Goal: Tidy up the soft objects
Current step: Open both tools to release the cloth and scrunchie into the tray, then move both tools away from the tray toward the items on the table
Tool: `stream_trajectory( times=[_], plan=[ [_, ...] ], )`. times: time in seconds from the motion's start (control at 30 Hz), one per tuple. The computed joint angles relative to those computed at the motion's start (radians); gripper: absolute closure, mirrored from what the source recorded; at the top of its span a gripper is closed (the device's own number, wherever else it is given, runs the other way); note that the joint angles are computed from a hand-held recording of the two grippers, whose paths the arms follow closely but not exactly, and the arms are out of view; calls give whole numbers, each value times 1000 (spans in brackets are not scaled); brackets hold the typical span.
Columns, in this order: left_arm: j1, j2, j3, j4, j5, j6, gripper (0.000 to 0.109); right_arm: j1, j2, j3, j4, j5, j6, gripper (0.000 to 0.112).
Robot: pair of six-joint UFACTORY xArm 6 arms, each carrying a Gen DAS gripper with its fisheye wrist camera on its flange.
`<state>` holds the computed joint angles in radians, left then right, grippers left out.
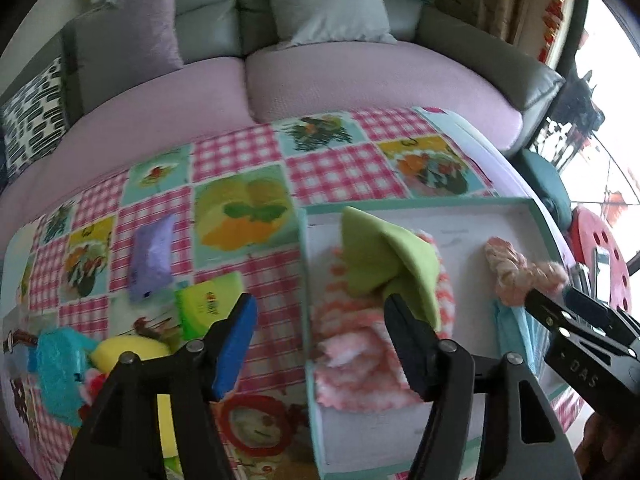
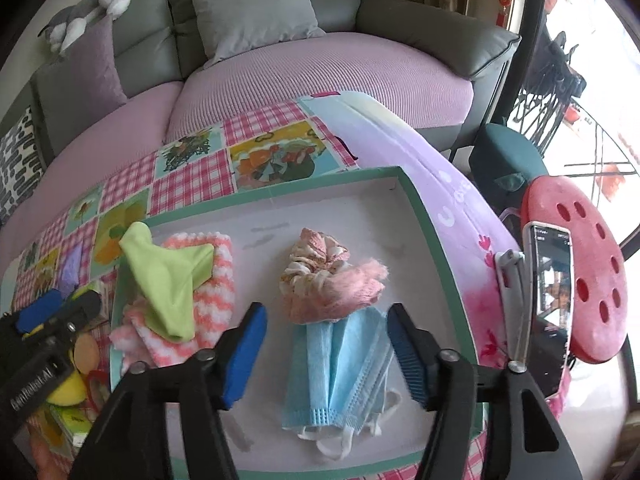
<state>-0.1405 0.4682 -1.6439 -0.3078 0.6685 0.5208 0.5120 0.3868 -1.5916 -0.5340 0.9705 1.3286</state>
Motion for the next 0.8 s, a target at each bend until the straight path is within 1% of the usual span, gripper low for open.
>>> stream_trajectory(
  times=[0.1, 0.17, 0.2, 0.23, 0.27, 0.3, 0.33, 0.37, 0.47, 0.63, 0.8],
  plan=[
    [13, 15, -18, 15, 1, -40, 41, 2, 5, -6, 16, 6, -19, 35],
    [24, 26, -29, 33, -4, -83, 35, 2, 12, -13, 24, 6, -31, 28],
    [27, 32, -34, 38, -5, -99, 28, 3, 16, -16, 26, 5, -35, 23],
    [32, 37, -38, 36, -8, -107, 27, 3, 19, -19, 26, 3, -36, 16],
    [36, 42, -41, 39, -14, -121, 26, 4, 20, -20, 23, -3, -36, 11],
    [39, 47, -43, 53, -18, -140, 20, 5, 21, -20, 20, -9, -34, 9],
    [43, 54, -48, 73, -21, -161, 15, 6, 21, -19, 11, -17, -26, 9],
    [44, 56, -47, 82, -27, -169, 14, 7, 22, -20, 7, -21, -23, 9],
    [53, 61, -48, 105, -38, -192, 14, 8, 29, -28, 6, -25, -23, 9],
    [63, 66, -62, 93, -28, -193, 14, 11, 51, -56, 13, -4, -41, 9],
    [69, 46, -52, 35, -28, -140, 14, 13, 50, -56, 20, -34, -43, 9]
  ],
)
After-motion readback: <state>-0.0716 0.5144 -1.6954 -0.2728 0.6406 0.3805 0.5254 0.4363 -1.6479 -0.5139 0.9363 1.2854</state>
